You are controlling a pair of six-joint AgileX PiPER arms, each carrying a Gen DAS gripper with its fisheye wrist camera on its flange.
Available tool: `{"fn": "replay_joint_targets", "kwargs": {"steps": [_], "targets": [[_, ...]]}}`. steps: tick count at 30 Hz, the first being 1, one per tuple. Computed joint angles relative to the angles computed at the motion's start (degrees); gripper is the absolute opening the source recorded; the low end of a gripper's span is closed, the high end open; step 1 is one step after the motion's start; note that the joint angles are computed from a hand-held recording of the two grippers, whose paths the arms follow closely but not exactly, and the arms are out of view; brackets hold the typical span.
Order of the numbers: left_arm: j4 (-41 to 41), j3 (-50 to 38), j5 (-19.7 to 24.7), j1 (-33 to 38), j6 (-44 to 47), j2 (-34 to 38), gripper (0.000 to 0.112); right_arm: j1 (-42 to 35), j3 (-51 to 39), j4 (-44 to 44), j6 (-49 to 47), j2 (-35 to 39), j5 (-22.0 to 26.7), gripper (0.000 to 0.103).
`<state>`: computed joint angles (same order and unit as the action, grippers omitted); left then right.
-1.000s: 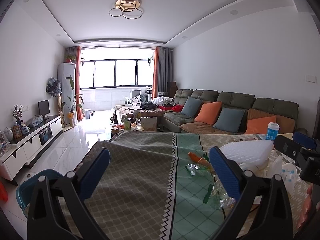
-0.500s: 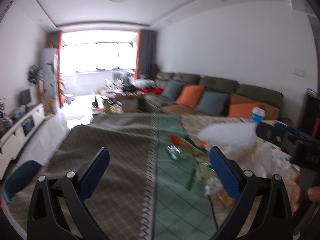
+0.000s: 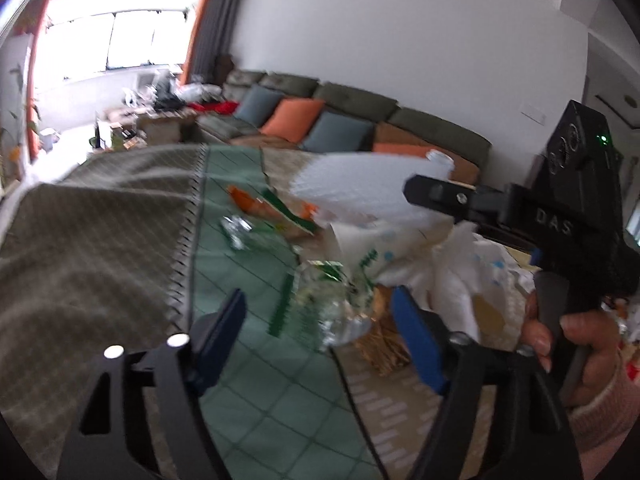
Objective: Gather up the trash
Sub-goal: 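Grasp the green snack wrapper with the left gripper while the right gripper grasps the white foam net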
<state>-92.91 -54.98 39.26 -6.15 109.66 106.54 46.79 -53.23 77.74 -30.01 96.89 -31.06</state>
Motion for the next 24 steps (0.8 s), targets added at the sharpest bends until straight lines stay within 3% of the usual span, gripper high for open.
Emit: {"fn": "replay_joint_targets", "kwargs": {"steps": [2, 4, 7, 9, 17, 21, 24], "targets": [[3.6, -1.4, 2.3, 0.4, -3.2, 1.4, 0.054, -0.5, 1.0, -2.7, 2.6, -0.9, 1.0, 0.044], [5.9, -2.7, 4.2, 0.7, -5.1, 2.8, 0.034, -0.2, 0.9, -2.6, 2.4, -1.3, 1.0, 0.038], [8.9, -4.4, 7.5, 2.0, -7.7, 4.1, 0.018, -0.1, 1.0, -3.6, 2.5, -1.9, 0.9, 0.025], [8.5, -4.3, 8.0, 2.4, -7.2, 4.3, 0.013, -0.1, 0.6, -3.5, 1.2, -2.2, 1.1, 0.013], [7.4, -2.9, 11.2, 6.1, -5.2, 2.6, 0.009, 0.7, -0.1, -6.6, 0.2, -4.0, 0.2, 0.012], [6.7, -3.0, 11.6, 8.9, -5.5, 1.8, 0.009, 4.6, -5.2, 2.3, -13.9, -1.8, -4.3, 0.012], [6.5, -2.7, 12.0, 12.0, -5.2, 1.0, 0.009, 7.1, -11.2, 7.5, -25.1, 2.0, -4.9, 0.012]]}}
